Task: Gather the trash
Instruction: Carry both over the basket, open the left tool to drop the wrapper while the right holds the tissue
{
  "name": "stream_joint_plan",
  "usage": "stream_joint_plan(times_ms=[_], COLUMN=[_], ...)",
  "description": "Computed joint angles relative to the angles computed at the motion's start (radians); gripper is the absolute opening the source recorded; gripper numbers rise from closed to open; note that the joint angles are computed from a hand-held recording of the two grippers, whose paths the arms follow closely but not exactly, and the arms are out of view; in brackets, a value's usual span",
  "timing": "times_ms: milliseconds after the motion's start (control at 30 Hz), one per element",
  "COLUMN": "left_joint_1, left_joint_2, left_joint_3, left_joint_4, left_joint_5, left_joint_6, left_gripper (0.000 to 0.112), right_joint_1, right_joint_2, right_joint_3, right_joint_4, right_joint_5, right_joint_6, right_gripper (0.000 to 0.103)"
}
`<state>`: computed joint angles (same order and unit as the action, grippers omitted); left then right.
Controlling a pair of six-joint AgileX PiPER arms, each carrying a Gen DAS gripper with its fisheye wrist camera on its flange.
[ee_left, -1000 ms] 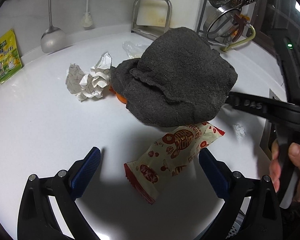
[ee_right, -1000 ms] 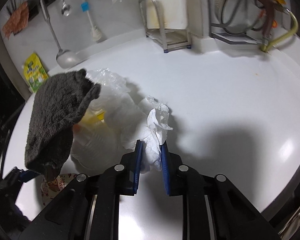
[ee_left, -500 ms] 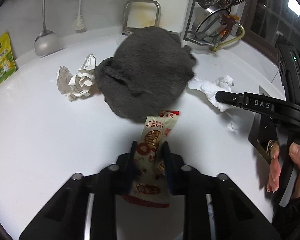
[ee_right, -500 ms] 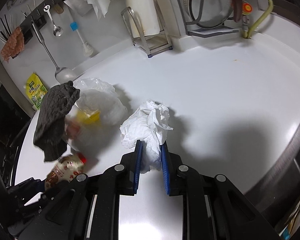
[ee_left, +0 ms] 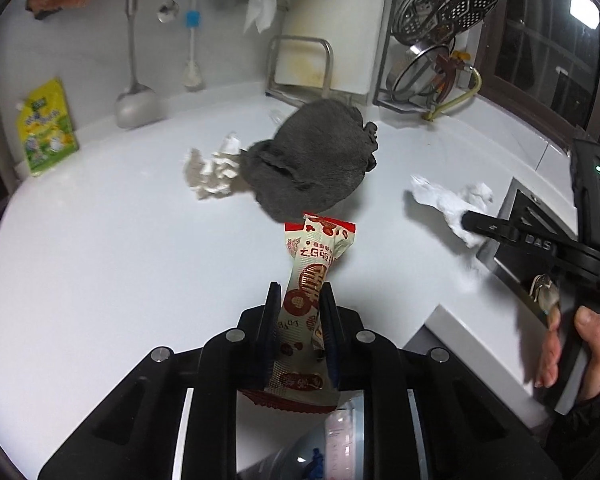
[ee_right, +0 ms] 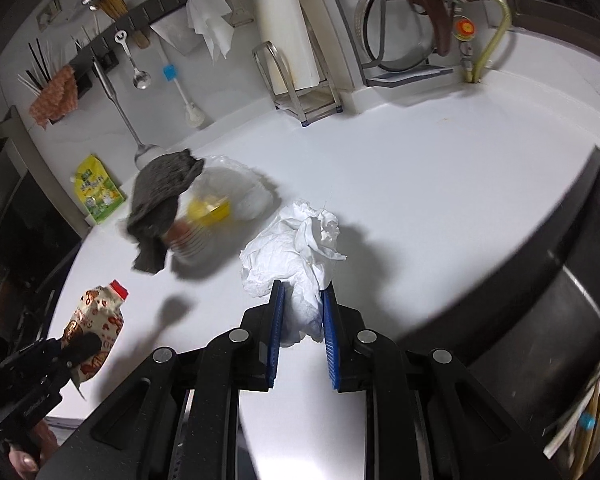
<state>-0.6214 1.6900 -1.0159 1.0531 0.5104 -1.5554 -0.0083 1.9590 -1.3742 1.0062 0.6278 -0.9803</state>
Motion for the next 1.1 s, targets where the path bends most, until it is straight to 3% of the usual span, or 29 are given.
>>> stream_joint_plan(times_ms=[167,533,967,1100], left_joint_1=[-0.056,-0.214,-0.38,-0.414], left_joint_2=[-0.077,-0.188,-0.214,-0.196], left_joint_3=[0.08,0.213,0.305,0.33], left_joint_4=[0.058,0.109,0.14,0.168], left_joint_5=[0.04,0.143,0.198,0.188], left_joint_6=[-0.09,-0.247,-0.385,-0.443], left_gripper=[0.019,0.019,0.019,0.019], right_joint_1=[-0.001,0.032,0.053,0.034], right_joint_2=[-0.171,-0.495,-0.699,-0.733], right_joint_3=[0.221,0.671,0.906,0.976], right_joint_4=[0.1,0.361,0.331,0.389], right_joint_5=[-0.069,-0.114,-0.137,-0.135], right_joint_6=[-0.124,-0.369,-0.36,-0.435], right_gripper=[0.018,0.018,0.018,0.018])
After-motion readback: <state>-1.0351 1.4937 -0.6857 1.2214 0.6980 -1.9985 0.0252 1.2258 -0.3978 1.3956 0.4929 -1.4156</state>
